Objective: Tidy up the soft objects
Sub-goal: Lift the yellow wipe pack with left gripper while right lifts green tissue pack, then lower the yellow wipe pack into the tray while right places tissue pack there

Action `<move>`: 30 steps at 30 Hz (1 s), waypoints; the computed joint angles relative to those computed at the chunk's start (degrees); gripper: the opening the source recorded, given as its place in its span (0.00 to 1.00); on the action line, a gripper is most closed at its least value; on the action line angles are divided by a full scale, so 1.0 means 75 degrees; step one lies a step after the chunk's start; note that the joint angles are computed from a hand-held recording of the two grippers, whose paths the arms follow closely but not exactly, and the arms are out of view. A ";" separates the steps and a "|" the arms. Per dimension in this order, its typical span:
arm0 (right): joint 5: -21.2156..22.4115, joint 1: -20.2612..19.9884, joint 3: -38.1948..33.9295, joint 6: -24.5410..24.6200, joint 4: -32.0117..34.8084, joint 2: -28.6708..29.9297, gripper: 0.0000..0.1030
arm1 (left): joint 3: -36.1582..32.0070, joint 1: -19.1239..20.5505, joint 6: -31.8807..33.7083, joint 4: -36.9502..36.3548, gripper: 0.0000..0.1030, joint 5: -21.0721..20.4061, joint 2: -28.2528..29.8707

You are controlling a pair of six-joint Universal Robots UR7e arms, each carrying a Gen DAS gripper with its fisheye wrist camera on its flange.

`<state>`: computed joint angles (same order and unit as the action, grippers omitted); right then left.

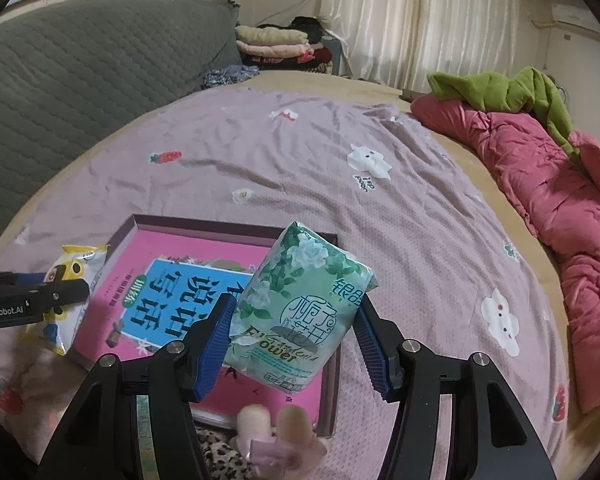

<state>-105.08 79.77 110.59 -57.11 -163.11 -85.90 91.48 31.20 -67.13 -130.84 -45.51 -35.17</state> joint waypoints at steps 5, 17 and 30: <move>-0.0325 0.0036 -0.0097 -0.0151 -0.0106 0.0303 0.59 | -0.0030 0.0100 0.0065 0.0027 0.54 -0.0117 0.0104; -0.1154 -0.0001 -0.0192 -0.0709 0.0191 0.0837 0.59 | -0.0054 0.0202 0.0172 0.0062 0.54 -0.0350 0.0305; -0.1808 -0.0117 -0.0253 -0.0789 0.0737 0.0949 0.59 | -0.0071 0.0293 0.0186 -0.0009 0.54 -0.0342 0.0408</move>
<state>-118.64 78.89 108.69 -63.02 -157.59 -78.78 90.96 33.39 -65.74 -130.91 -48.08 -32.11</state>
